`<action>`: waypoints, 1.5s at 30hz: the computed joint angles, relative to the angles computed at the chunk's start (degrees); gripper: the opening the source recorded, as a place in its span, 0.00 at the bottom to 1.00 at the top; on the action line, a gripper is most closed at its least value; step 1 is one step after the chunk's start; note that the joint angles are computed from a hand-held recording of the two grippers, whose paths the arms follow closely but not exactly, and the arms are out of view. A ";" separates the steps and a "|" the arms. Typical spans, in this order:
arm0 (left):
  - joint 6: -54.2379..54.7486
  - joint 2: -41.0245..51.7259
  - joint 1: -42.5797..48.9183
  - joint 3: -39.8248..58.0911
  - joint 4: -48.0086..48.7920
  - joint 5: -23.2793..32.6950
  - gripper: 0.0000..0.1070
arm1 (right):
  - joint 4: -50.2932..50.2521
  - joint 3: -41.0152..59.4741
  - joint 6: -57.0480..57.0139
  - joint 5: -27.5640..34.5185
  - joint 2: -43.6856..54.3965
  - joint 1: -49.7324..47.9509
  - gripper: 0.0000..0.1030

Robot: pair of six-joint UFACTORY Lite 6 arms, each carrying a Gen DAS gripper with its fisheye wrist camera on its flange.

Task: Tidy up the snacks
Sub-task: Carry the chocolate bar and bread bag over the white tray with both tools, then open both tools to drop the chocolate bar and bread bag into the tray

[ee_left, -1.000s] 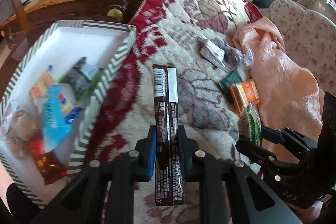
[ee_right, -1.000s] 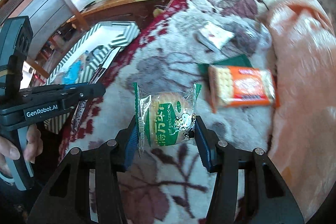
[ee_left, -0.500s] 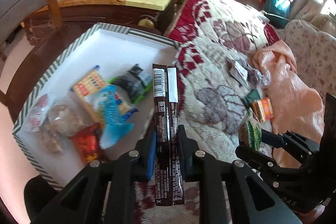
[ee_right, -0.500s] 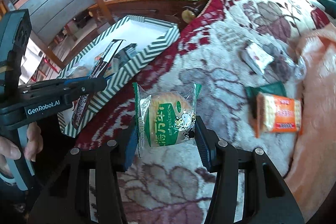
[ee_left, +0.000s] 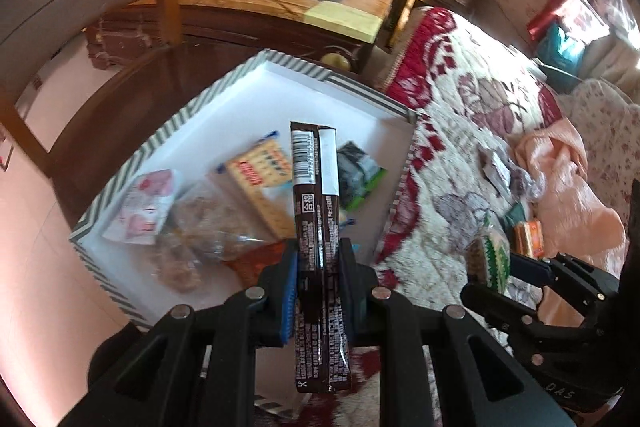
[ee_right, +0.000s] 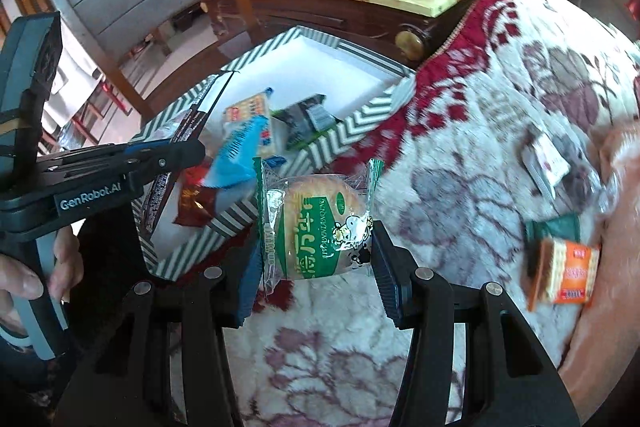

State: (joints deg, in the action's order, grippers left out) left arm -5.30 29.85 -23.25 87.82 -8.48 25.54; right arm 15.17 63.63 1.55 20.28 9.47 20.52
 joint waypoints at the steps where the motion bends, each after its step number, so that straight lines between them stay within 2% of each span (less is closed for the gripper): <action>1: 0.89 -0.23 0.88 -0.47 -0.84 -0.12 0.19 | -0.17 1.04 0.11 0.25 0.71 0.32 0.48; 23: 4.64 5.14 7.38 1.63 -5.84 -0.27 0.19 | -2.99 33.14 0.63 10.23 25.22 3.63 0.48; 32: 5.59 7.51 7.77 2.92 -6.93 -0.05 0.19 | -4.45 50.04 2.56 16.01 38.01 2.67 0.48; 39: 5.43 8.80 7.67 3.97 -6.54 -0.07 0.19 | -5.84 67.88 4.08 23.01 49.95 2.83 0.48; 45: 5.43 8.92 7.76 3.91 -6.27 -0.12 0.19 | -5.53 71.58 5.16 23.49 52.34 3.06 0.50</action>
State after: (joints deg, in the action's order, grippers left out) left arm 0.13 38.77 -15.50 91.74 -14.75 25.42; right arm 9.64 135.20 6.71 43.76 61.81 23.58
